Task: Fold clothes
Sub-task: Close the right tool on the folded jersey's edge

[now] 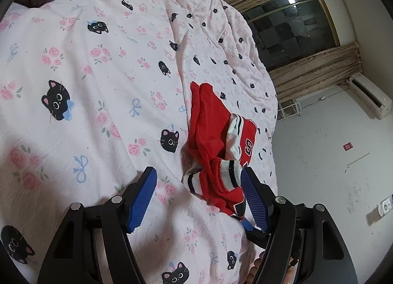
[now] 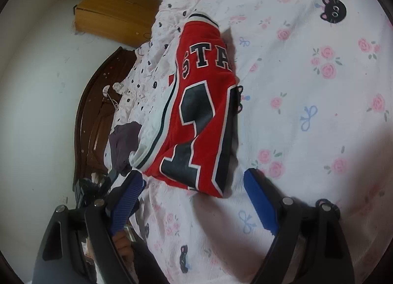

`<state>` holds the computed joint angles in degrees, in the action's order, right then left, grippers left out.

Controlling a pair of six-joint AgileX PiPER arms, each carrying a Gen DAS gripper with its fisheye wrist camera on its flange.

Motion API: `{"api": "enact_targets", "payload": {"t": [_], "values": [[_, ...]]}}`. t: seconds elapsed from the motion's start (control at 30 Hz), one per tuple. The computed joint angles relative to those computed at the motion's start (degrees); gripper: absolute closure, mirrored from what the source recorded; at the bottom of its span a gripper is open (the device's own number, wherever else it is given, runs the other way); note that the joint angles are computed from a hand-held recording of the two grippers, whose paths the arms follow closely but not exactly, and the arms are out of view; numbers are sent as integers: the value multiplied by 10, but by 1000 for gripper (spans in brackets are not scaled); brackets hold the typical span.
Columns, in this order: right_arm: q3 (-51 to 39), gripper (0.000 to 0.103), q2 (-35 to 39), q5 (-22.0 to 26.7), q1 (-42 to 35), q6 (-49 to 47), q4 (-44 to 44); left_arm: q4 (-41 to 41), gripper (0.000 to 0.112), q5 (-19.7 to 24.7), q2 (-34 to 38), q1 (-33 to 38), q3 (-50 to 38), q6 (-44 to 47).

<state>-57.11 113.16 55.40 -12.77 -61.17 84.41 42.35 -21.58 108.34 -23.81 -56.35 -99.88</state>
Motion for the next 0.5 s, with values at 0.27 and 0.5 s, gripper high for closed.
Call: {"api": "enact_targets", "payload": {"t": [0.27, 0.5], "values": [[-81, 16, 45, -14, 25, 132, -43, 5, 47, -7, 3, -5, -10, -12], [-151, 16, 95, 0, 40, 196, -50, -1, 47, -29, 4, 0, -8, -20]]}}
